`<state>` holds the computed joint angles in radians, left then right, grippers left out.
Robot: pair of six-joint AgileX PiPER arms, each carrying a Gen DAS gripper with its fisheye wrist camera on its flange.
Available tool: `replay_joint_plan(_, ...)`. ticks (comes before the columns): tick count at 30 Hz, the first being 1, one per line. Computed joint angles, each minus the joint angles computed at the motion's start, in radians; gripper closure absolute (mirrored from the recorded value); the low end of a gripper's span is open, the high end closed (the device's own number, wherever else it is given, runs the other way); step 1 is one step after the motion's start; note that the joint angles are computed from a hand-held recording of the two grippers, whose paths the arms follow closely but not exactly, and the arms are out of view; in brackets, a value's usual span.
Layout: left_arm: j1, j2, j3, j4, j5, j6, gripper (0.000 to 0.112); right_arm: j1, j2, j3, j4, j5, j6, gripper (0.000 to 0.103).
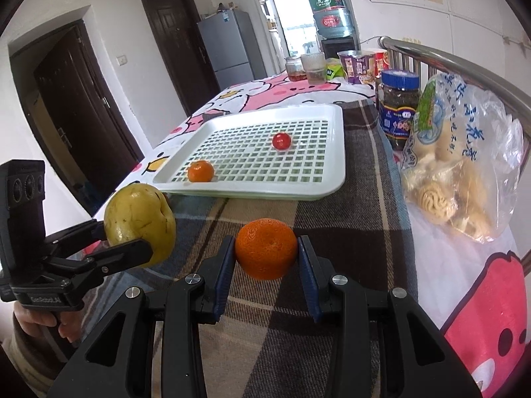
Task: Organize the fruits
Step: 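Lift and carry the pomelo and tangerine over the white tray with both tools, then open both tools to release the pomelo and tangerine into the tray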
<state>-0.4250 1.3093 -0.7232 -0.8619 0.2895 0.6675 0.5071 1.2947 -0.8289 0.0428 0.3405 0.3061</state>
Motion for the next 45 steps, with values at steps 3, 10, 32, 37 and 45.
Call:
replay_joint_plan(3, 0.017, 0.003, -0.011, -0.015, 0.006, 0.011, 0.036, 0.005, 0.015, -0.033, -0.011, 0.017, 0.010, 0.067)
replay_joint_plan(10, 0.055, 0.015, -0.046, 0.036, 0.008, -0.038, 0.036, 0.024, 0.069, -0.121, -0.029, 0.045, 0.003, 0.067)
replay_joint_plan(32, 0.198, 0.257, -0.348, 0.105, 0.065, -0.144, 0.037, -0.038, 0.319, -0.438, 0.162, 0.100, -0.190, 0.067)
replay_joint_plan(37, 0.217, 0.368, -0.455, 0.193, 0.101, -0.236, 0.037, -0.065, 0.394, -0.496, 0.198, 0.126, -0.222, 0.067)
replay_joint_plan(45, 0.229, 0.513, -0.616, 0.370, 0.147, -0.438, 0.037, -0.087, 0.539, -0.632, 0.156, 0.188, -0.188, 0.067)
